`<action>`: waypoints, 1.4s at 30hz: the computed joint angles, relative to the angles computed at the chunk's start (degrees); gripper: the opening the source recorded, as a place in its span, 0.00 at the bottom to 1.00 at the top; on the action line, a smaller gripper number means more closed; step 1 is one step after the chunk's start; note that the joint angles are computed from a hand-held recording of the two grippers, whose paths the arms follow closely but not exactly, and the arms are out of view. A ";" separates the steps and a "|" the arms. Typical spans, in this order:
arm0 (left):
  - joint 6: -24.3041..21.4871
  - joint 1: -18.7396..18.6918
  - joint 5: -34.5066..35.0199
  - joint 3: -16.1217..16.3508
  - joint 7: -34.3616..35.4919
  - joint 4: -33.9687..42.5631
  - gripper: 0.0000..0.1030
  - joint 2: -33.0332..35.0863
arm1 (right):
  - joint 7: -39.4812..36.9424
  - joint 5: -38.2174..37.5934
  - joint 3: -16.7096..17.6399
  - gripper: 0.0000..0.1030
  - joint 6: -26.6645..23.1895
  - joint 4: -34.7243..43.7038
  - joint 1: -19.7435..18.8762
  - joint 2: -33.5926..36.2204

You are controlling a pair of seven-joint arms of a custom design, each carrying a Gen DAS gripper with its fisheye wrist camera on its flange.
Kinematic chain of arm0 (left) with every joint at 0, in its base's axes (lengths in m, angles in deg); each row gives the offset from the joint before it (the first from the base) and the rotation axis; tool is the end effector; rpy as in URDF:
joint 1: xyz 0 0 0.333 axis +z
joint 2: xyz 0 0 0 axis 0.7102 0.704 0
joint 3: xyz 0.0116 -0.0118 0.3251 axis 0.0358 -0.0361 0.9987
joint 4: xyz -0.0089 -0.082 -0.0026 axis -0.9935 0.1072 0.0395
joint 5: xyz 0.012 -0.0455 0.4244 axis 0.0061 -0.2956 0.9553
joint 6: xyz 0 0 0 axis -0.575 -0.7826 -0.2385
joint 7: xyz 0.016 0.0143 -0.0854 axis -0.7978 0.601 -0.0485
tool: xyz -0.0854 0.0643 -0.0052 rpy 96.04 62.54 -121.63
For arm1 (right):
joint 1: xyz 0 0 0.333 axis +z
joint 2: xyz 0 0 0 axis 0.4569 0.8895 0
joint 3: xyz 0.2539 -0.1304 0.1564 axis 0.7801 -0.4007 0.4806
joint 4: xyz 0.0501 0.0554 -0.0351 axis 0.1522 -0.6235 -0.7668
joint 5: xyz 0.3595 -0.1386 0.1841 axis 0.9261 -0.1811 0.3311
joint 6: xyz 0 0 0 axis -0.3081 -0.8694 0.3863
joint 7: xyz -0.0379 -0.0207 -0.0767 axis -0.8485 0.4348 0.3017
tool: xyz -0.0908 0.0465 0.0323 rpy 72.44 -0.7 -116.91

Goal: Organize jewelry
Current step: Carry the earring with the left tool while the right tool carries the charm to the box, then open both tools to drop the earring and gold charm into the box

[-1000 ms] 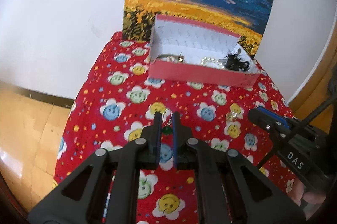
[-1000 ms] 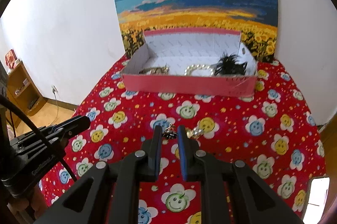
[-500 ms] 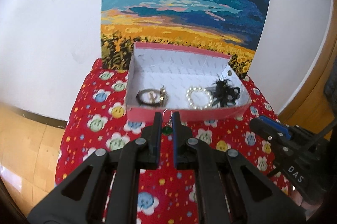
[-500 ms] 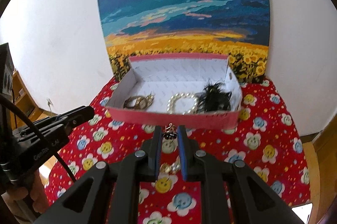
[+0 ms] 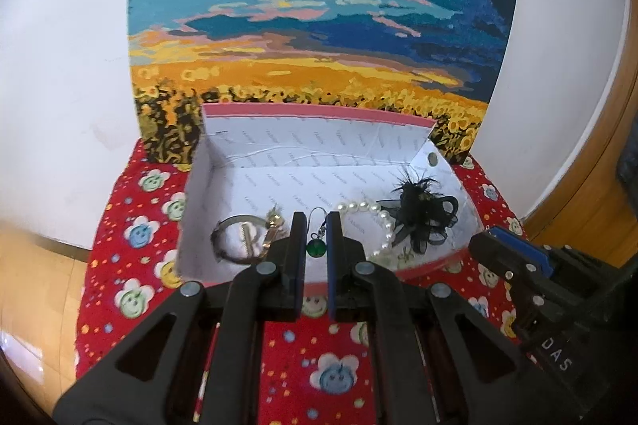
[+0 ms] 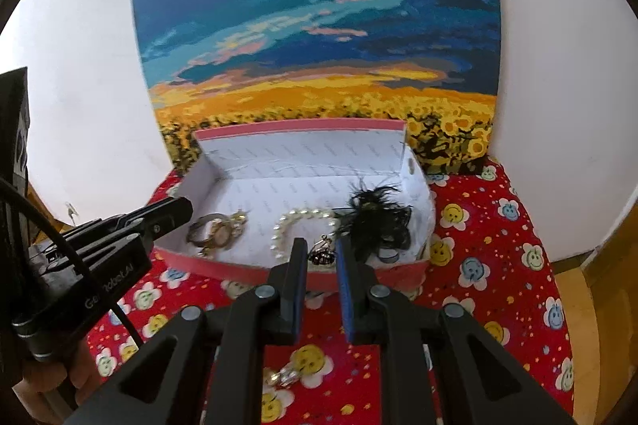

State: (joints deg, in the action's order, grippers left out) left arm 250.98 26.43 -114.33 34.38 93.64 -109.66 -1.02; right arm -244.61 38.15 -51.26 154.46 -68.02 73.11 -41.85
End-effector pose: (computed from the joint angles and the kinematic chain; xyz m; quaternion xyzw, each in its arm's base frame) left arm 0.5238 -0.2956 0.4393 -0.4578 0.7821 -0.4026 0.1293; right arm 0.4523 0.5618 0.5084 -0.5213 0.7950 -0.2227 0.2159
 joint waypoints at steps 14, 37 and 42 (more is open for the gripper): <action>-2.60 0.99 12.19 0.17 -11.53 5.04 0.01 8.88 | -1.05 4.08 -0.29 0.16 2.93 -3.08 -2.93 1.12; -3.99 1.91 14.86 -0.11 -14.52 4.44 0.43 7.53 | 0.00 3.26 -0.71 0.38 4.85 -4.30 -3.02 0.25; -4.24 1.91 13.99 -0.06 -13.93 2.54 0.45 4.90 | 1.29 2.33 -0.22 0.40 5.02 -5.13 -2.77 -1.42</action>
